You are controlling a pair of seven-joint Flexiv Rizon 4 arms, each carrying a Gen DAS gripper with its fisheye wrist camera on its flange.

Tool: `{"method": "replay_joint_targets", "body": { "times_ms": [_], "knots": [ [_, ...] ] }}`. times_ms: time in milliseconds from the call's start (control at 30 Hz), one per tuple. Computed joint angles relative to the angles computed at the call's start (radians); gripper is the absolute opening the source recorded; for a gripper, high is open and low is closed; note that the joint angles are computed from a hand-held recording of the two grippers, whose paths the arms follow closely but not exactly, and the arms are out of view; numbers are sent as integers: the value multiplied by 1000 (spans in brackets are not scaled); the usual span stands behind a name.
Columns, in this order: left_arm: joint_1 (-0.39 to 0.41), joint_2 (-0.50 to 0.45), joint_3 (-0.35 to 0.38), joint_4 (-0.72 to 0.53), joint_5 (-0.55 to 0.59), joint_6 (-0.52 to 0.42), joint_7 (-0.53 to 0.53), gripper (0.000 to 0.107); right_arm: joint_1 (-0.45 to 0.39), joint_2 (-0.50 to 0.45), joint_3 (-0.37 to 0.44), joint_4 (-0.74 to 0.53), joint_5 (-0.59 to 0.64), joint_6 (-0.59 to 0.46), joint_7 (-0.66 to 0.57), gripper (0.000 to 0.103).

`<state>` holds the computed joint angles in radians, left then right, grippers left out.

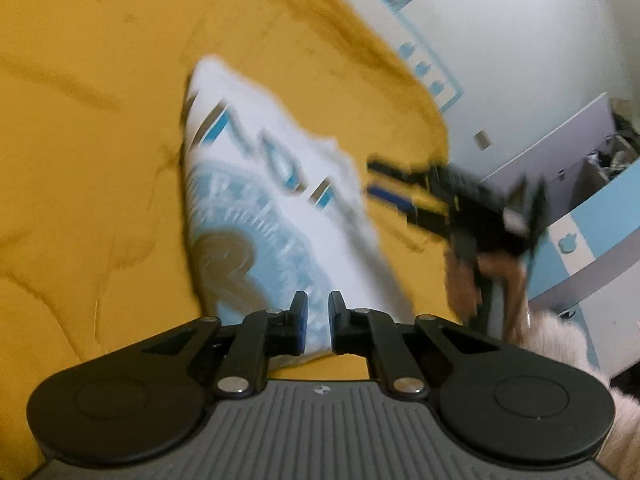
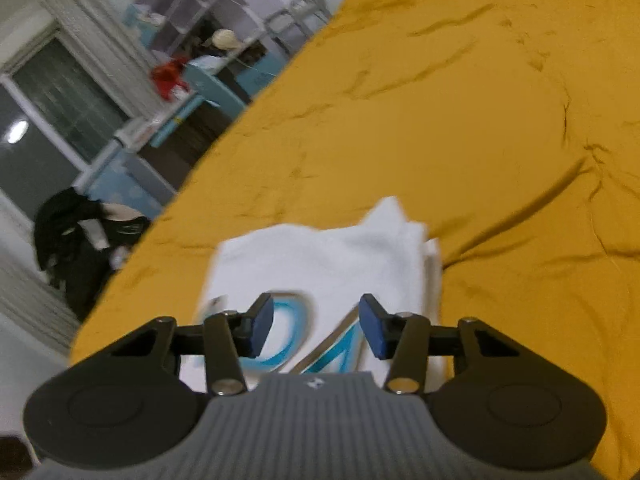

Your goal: Fold small clothes

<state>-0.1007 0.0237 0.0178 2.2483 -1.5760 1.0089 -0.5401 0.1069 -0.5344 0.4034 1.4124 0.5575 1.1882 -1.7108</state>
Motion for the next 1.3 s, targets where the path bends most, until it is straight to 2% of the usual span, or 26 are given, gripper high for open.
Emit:
{"method": "replay_joint_targets", "body": {
  "times_ms": [67, 133, 233, 300, 367, 500, 600, 633, 667, 767, 867, 933, 967, 1033, 1100, 1167, 1300],
  "knots": [
    [-6, 14, -3, 0, -38, 20, 27, 15, -41, 81, 51, 91, 51, 20, -81, 48],
    [-7, 14, -1, 5, -34, 30, 7, 16, -61, 161, 70, 186, 101, 22, -148, 51],
    [-8, 0, -2, 16, -2, 44, -34, 16, -36, 239, 38, 300, 106, 19, -183, 51],
    [-6, -12, -3, 19, 21, 41, -53, 16, 21, 277, -16, 391, 44, 60, -151, 51],
    [-12, -19, -9, 26, 28, 63, -56, 16, 56, 290, -52, 456, 8, 104, -121, 50],
    [-22, -35, -19, 31, 92, 125, -57, 15, 45, 284, -48, 475, 70, 111, -138, 50],
    [-20, -24, -15, 27, 207, 153, -143, 16, 74, 284, -66, 484, 44, 148, -91, 52],
    [-22, -12, -15, 28, 250, 170, -180, 18, 88, 290, -75, 493, 26, 161, -52, 54],
    [-29, -1, -18, 31, 274, 192, -198, 24, 112, 302, -95, 508, -15, 173, 12, 55],
    [-53, 45, -25, 53, 390, 285, -280, 40, 220, 350, -187, 600, -250, 257, 255, 61],
    [-75, 97, -17, 75, 513, 328, -368, 47, 385, 423, -397, 757, -700, 361, 627, 65],
    [-86, 121, -7, 83, 578, 335, -424, 54, 424, 470, -488, 818, -967, 378, 837, 67],
    [-84, 139, -5, 90, 638, 342, -471, 57, 421, 495, -508, 836, -1086, 374, 940, 72],
    [-75, 175, -4, 107, 764, 358, -568, 59, 382, 539, -500, 861, -1235, 369, 1106, 80],
    [-50, 210, -9, 115, 889, 357, -670, 67, 339, 585, -465, 882, -1297, 352, 1214, 82],
    [-8, 255, -28, 131, 1025, 356, -789, 73, 299, 633, -418, 892, -1352, 288, 1288, 82],
    [3, 304, -15, 143, 1153, 331, -882, 79, 277, 707, -333, 905, -1320, 166, 1275, 82]
  ]
}}
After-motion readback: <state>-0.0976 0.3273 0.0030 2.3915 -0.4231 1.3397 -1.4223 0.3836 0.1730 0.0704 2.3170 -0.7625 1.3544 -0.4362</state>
